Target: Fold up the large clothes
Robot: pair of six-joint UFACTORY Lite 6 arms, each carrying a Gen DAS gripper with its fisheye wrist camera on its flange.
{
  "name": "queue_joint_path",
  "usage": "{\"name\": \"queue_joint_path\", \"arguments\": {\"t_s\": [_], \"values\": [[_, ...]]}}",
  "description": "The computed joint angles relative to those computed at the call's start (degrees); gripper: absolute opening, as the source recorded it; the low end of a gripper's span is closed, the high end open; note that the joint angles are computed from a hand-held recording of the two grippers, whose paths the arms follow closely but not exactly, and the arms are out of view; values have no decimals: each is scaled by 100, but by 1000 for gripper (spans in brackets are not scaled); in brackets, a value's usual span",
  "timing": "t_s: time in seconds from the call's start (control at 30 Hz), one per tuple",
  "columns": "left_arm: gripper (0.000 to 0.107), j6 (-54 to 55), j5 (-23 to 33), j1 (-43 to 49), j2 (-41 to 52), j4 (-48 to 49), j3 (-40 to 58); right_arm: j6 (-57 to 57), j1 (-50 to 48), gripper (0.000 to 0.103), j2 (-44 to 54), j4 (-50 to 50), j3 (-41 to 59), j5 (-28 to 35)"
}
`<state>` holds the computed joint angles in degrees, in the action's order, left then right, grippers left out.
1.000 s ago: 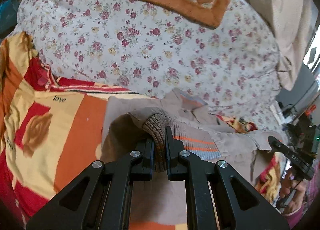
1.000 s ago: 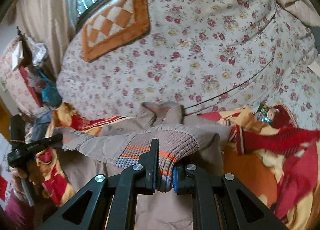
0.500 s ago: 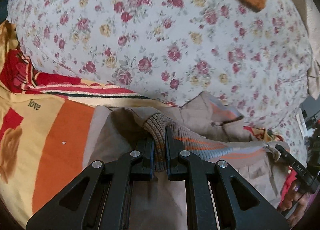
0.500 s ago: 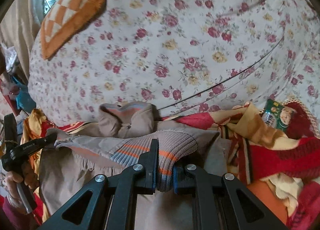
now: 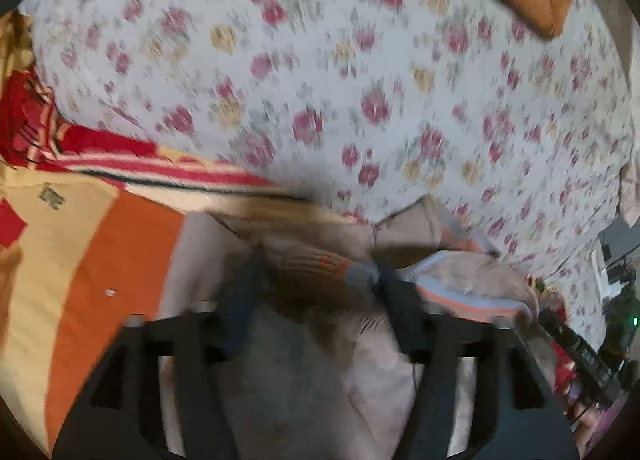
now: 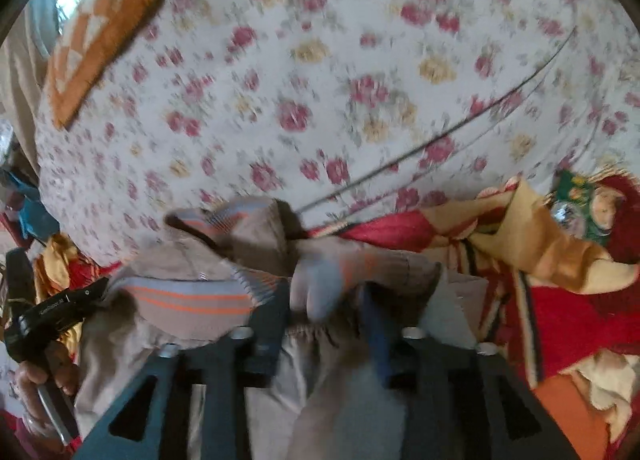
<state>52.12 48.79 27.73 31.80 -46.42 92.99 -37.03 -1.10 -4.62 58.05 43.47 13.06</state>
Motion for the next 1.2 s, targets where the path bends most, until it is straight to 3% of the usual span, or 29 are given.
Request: {"name": "queue_joint_path", "arguments": {"t_s": [0.23,0.43,0.6,0.7,0.77,0.9,0.97,1.13,1.2], "values": [[66,769,520,700,-1086,-76,-687,2940,472,48,-1658,-2974,-432,704],[66,1646,256,1159,-2302,-29,-2283,4881,1770,48,-1827,-4553,-677,607],[66,2327,-457,1327,-3207,-115,-3580,5899,2353,48,-1653,-5077,-864,357],[66,2575,-600,1403,-3438,-235,-3967,6803,2659,48,-1652,-5786,-859,316],[66,2765,-736,1418,-3558,-398,-4188,7464,2851,48,-1549,-6365,-731,341],[66,2980,-1080,1274,-3605,-617,-4440,8601,3123,64,-1079,-7447,-299,367],[66,3049,-1206,1207,-3523,-695,-4468,8940,3169,64,-647,-7795,21,363],[66,3306,-1563,1043,-3235,-927,-4475,8524,3106,64,724,-7579,997,453],[66,3350,-1602,1023,-3115,-968,-4411,7745,3009,62,1405,-6974,1445,505]]}}
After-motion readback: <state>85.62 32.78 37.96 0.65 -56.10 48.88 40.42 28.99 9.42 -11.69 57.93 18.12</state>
